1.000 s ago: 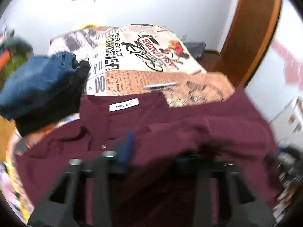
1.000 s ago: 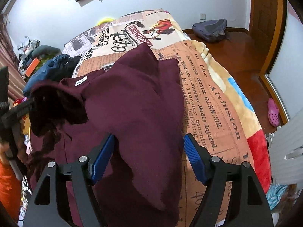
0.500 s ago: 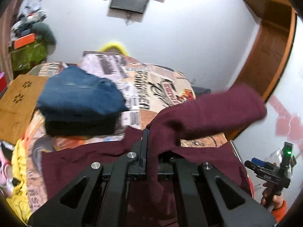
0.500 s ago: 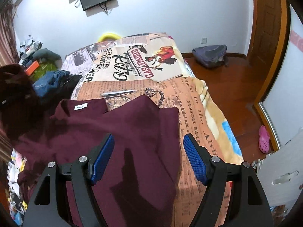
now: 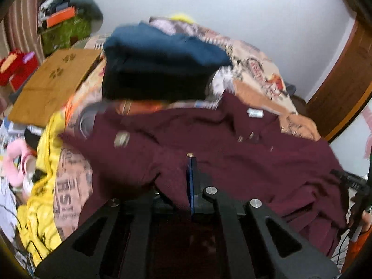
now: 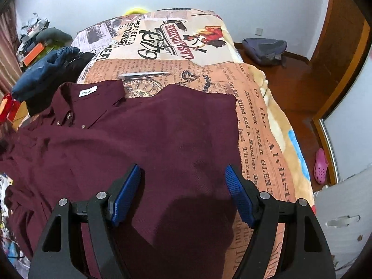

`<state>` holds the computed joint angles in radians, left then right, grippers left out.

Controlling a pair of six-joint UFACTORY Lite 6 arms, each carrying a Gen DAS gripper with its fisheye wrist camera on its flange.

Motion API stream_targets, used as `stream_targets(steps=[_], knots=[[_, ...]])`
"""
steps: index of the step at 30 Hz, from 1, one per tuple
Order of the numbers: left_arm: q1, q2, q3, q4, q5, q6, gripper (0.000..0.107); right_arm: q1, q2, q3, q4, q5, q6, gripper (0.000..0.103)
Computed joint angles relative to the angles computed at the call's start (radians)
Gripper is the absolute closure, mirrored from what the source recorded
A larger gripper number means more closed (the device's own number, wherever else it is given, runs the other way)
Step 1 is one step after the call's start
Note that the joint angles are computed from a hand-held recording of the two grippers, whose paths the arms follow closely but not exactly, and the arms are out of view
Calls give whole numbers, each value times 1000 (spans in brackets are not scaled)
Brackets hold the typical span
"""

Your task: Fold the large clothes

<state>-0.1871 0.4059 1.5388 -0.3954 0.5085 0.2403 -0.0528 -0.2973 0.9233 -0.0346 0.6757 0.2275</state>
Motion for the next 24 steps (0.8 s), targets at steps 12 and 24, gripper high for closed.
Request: stream_targets(steps=[12, 24], knots=[[107, -21, -160, -151, 40, 103, 70, -22, -177, -52, 35, 52, 39, 31], [71, -178, -321, -22, 11, 59, 61, 411, -467, -199, -327, 283, 451, 31]])
